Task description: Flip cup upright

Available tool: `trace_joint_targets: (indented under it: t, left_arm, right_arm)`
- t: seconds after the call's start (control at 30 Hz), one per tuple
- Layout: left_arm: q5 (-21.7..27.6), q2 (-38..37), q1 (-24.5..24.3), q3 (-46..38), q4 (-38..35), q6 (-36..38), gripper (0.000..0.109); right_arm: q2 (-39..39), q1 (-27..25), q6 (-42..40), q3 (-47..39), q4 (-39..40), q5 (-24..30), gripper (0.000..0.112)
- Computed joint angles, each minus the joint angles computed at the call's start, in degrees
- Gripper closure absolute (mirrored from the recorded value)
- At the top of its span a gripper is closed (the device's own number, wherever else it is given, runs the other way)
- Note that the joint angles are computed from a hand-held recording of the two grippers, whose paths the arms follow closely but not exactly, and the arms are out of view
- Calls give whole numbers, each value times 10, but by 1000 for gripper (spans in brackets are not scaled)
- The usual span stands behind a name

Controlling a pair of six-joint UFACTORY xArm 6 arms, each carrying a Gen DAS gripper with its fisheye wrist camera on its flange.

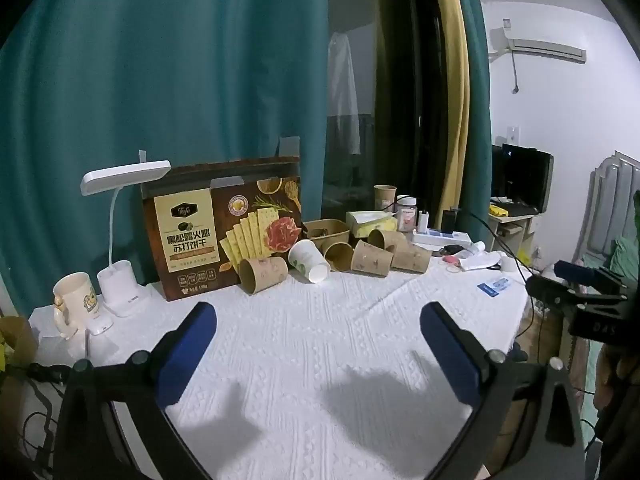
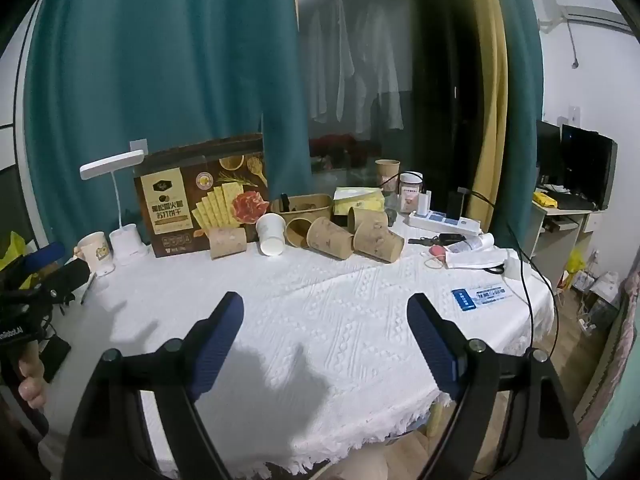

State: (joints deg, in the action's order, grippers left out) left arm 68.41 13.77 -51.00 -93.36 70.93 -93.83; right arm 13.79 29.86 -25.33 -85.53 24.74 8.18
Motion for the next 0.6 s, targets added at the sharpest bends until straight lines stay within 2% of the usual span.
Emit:
trace_joint_targets:
  t: [0.33,0.5,0.6]
  left_arm:
    - [-2,2,1,-1,0,-5,7]
    - [-12,-6,7,2,-2,-3,7]
    - [-17,-6,6,5,-1,-6,7]
  right_arm:
    - [-2,1,8,-7,-7,9,30]
    - [-7,3,-16,0,11,6,30]
    - [-1,7,9,1,-17,-1,30]
